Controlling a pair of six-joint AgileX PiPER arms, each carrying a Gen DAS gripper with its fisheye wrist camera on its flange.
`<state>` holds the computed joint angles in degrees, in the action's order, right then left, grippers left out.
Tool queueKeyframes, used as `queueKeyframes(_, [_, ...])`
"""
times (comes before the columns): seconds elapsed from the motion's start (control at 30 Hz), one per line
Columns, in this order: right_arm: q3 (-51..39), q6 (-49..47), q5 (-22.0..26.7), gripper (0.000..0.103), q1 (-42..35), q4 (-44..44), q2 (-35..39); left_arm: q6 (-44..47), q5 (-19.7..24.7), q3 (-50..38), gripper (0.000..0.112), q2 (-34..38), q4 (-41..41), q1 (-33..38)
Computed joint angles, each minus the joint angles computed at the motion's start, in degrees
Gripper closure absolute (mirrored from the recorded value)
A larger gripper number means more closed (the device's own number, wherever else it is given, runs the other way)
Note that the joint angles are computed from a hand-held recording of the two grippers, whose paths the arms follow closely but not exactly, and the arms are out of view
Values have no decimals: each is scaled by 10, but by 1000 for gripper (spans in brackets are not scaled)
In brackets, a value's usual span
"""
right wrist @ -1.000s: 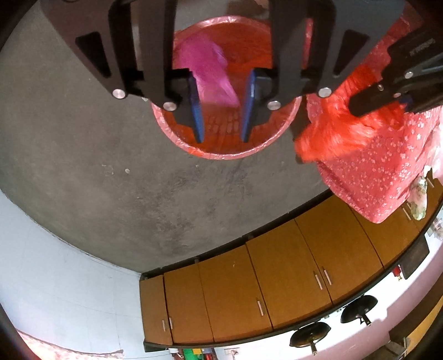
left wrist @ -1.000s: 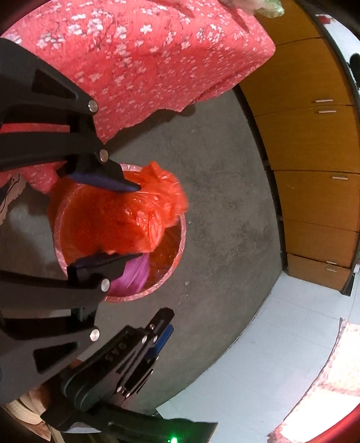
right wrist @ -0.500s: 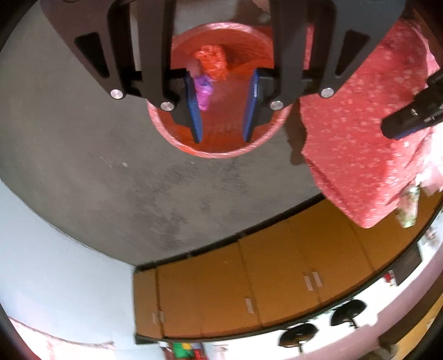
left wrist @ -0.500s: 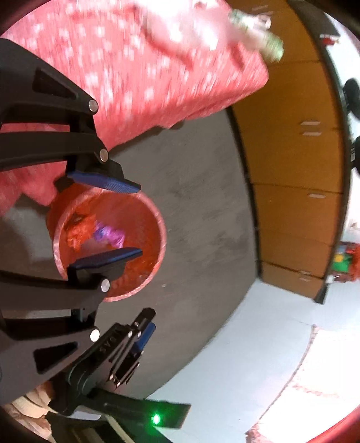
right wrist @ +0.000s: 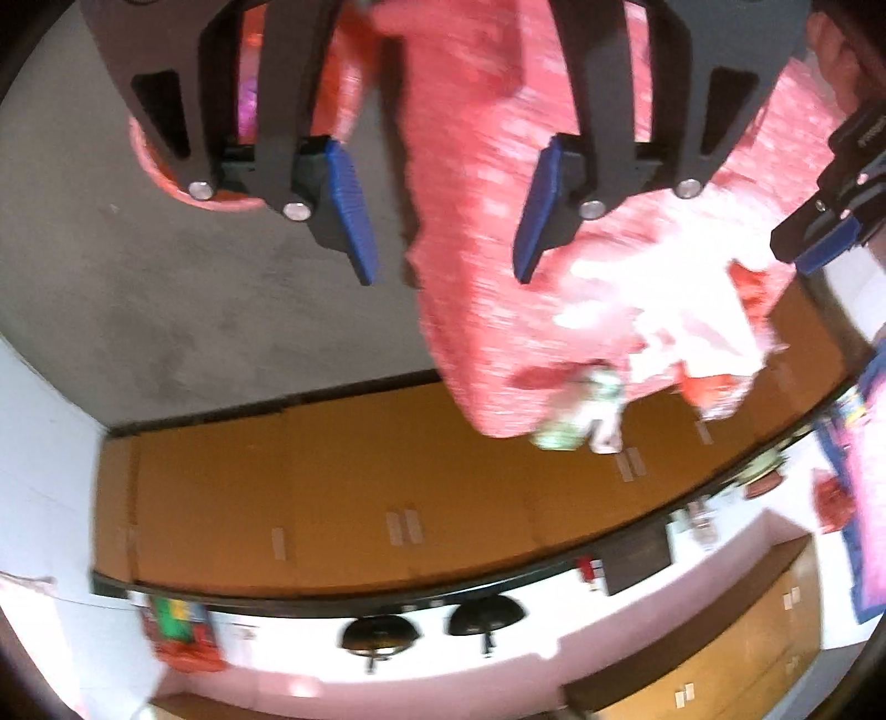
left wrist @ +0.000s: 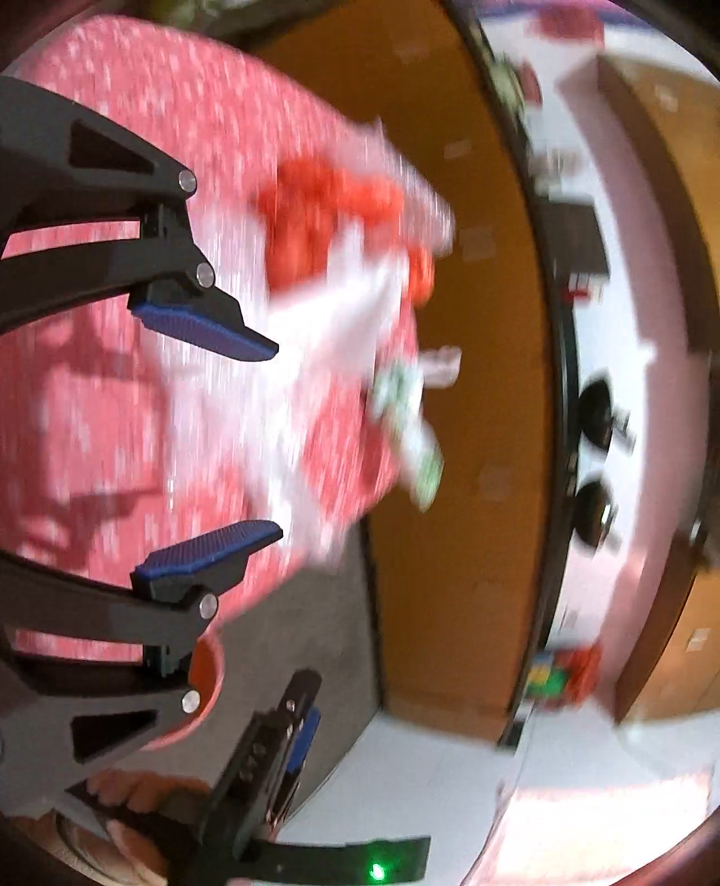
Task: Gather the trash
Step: 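Return to the table and grasp bubble wrap with both tools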
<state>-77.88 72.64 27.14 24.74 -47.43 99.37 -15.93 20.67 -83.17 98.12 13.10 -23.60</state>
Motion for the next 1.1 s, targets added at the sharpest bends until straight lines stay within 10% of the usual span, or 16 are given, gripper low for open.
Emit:
queueKeyframes(0.23, [-223, -110, 97, 35, 33, 95, 142, -72, 3, 8, 40, 2, 59, 66])
queueKeyframes(0.53, [-412, -230, 196, 34, 20, 200, 269, 42, -7, 2, 37, 27, -74, 113])
queueKeyframes(0.8, [-413, -239, 183, 91, 24, 205, 279, 149, 11, -24, 36, 59, -195, 134])
queueKeyframes(0.97, [-382, -192, 163, 96, 33, 150, 255, 149, 35, -53, 36, 83, -178, 125])
queueKeyframes(1.1, [-371, -189, 154, 96, 33, 147, 245, 175, 70, -82, 58, 108, -198, 124])
